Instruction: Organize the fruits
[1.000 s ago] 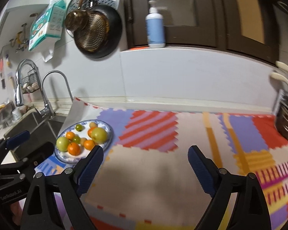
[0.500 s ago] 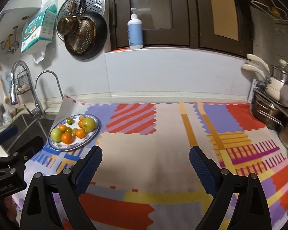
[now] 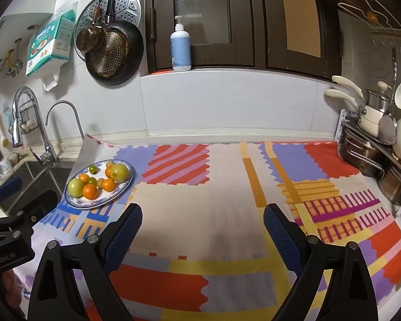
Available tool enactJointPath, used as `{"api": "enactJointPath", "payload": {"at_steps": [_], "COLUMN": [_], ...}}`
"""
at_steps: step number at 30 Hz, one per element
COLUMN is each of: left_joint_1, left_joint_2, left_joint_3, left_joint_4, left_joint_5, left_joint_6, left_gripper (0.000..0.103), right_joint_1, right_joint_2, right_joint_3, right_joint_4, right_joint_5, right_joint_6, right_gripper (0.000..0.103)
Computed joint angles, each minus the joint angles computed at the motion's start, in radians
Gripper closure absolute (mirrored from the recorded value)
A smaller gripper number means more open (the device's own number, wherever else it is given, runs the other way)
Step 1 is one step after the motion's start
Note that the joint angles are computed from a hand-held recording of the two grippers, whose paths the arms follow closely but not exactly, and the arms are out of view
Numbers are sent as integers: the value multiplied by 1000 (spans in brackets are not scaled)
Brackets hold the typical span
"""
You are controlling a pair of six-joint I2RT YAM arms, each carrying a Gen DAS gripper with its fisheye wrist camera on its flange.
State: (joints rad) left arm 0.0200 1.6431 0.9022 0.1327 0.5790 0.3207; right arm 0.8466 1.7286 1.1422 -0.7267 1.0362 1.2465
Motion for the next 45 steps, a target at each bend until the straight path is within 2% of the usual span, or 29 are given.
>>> {"api": "enactJointPath", "payload": {"at_steps": [13,45], "left_joint_1": [1,-6], "left_joint_2": [0,43], "left_joint_3": [2,49], "left_joint_4": [0,-44], "left_joint_5": [1,-15], "left_joint_6": [-3,0], "left_gripper": [0,0], "right_joint_1": [5,-39], "right_joint_2": [2,6], "right_joint_3": [5,-11], "right_joint_4": [-1,115], "right_joint_5": [4,-55], "right_joint_6": [2,-115], "right_gripper": [10,10]}}
